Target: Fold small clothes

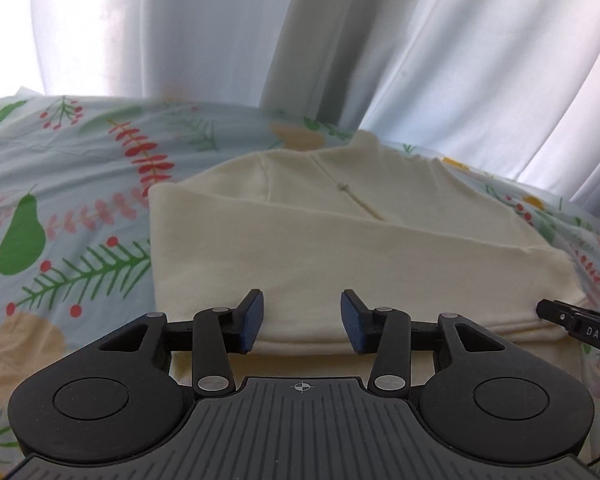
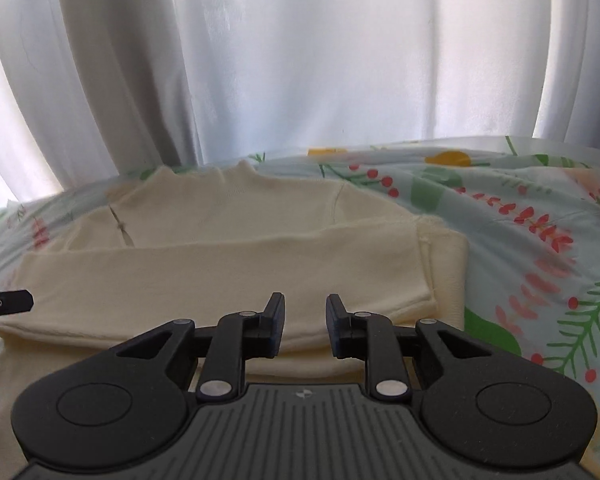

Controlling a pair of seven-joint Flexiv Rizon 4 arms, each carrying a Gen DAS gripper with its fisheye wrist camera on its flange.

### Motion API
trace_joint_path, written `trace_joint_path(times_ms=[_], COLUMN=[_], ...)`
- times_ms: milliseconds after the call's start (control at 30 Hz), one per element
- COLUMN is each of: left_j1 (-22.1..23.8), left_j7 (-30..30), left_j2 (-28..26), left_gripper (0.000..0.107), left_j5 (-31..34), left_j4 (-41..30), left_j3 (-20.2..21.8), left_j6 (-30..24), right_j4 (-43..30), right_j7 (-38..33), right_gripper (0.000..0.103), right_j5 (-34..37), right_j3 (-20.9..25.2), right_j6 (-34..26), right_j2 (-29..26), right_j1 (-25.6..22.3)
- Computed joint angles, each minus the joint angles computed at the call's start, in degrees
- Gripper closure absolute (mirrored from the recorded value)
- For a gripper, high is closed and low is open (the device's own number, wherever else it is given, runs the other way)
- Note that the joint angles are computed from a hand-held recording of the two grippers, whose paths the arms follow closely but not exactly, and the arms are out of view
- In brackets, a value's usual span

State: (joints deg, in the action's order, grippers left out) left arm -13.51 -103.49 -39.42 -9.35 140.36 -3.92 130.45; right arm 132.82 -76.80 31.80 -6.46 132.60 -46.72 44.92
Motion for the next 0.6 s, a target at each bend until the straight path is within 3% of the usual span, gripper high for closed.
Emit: trace_joint_path(times_ms=[100, 233, 400, 533, 600], left_j1=[-1.7, -6.1, -10.8, -8.8, -9.9], left_j7=[1.3, 5.1, 9.3, 8.6, 8.9], left_j2=[-0.9, -1.1, -0.6, 0.5, 0.4], left_gripper=[0.061, 0.061, 0.059, 0.052, 0.052], left_j5=[-1.0, -6.1, -12.6, -10.9, -12.2], left_j4=[-0.2, -1.3, -1.8, 0.1, 0.4], left_j3=[1.3, 3.4, 4.9, 3.1, 3.6], left_j6=[1.0, -0.3, -1.8, -1.2, -1.4], right_j4=[-1.5, -4.2, -3.3, 1.9, 2.8], right_j7=[-3.3, -6.3, -6.1, -4.7, -5.7], right_gripper=[0.086, 0.087, 0.086, 0.083, 0.082], right_j5=[5.0, 10.0, 6.2, 2.9, 3.6], right_j3=[-5.1, -9.6, -7.0, 0.0, 0.1], right_j6=[-0.8, -1.6, -0.3, 5.1, 4.0], right_j2=[-3.2, -6.6, -4.9, -1.5, -1.2], right_j1=[6.2, 9.4, 5.3, 0.8, 1.7])
